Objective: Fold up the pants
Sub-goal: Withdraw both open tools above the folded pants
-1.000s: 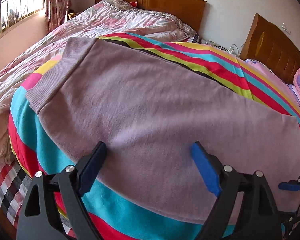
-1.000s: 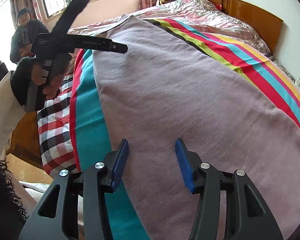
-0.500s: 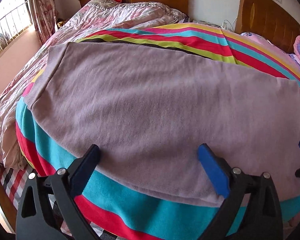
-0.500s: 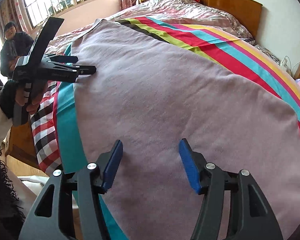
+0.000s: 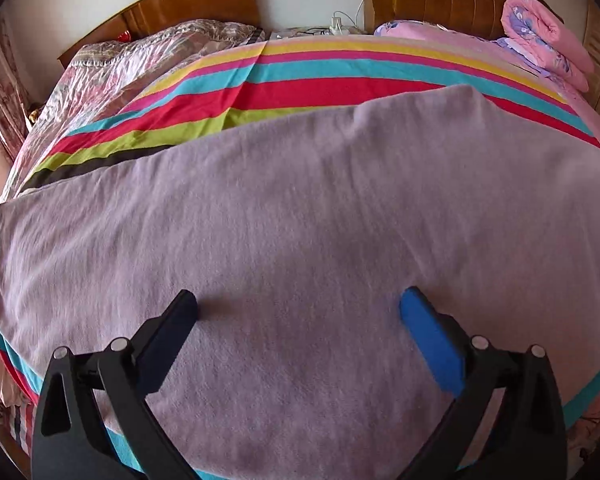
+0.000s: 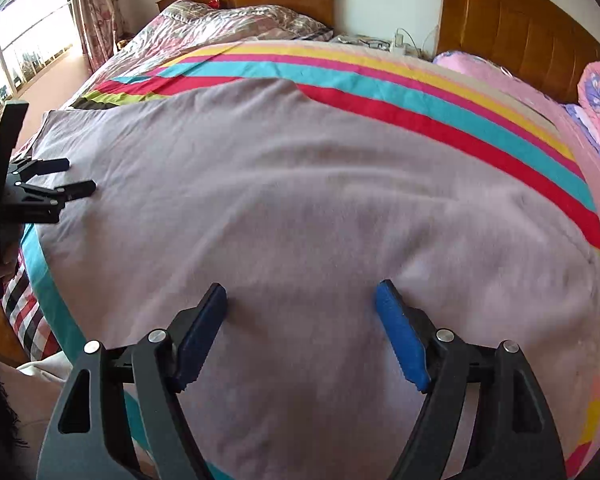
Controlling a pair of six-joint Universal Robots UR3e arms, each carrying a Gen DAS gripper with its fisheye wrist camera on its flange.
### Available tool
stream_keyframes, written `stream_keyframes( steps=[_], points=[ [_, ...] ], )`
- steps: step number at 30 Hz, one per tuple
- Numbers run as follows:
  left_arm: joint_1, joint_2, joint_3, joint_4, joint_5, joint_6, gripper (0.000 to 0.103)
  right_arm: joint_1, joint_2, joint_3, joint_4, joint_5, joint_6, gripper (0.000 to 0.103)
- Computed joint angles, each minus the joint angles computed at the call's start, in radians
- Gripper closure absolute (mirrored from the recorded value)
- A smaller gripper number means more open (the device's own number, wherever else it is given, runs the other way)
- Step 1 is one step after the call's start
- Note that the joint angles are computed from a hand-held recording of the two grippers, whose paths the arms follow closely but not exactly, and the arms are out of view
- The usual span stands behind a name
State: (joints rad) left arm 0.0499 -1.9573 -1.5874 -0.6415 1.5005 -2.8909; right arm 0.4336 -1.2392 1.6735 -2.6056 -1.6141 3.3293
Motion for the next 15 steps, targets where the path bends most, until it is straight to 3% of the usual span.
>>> stream_keyframes(
  steps=[2,5,7,9,12,15],
  points=[
    [-0.002,-0.013,0.035,-0.047,0.011,-0.023,0.001,0.003,-0.053,0.059,0.000,-0.001,-0.011,0.027],
    [-0.058,0.003,0.049,-0.048,0.109,-0.070,0.003,-0.005,-0.141,0.153,-0.027,-0.002,0.035,0.027],
    [-0.074,0.061,0.029,-0.042,0.059,-0.068,0.003,-0.006,-0.204,0.248,-0.109,-0.014,0.073,0.027],
    [-0.132,0.075,0.033,-0.017,0.072,-0.073,0.002,-0.032,-0.241,0.334,-0.145,0.015,0.086,0.026],
    [-0.219,0.024,0.104,-0.046,0.075,-0.055,0.002,-0.030,-0.296,0.447,-0.234,0.025,0.056,0.025],
    [-0.306,-0.050,0.171,-0.083,0.119,-0.046,0.002,-0.108,-0.471,0.607,-0.293,0.120,0.104,0.026]
  ],
)
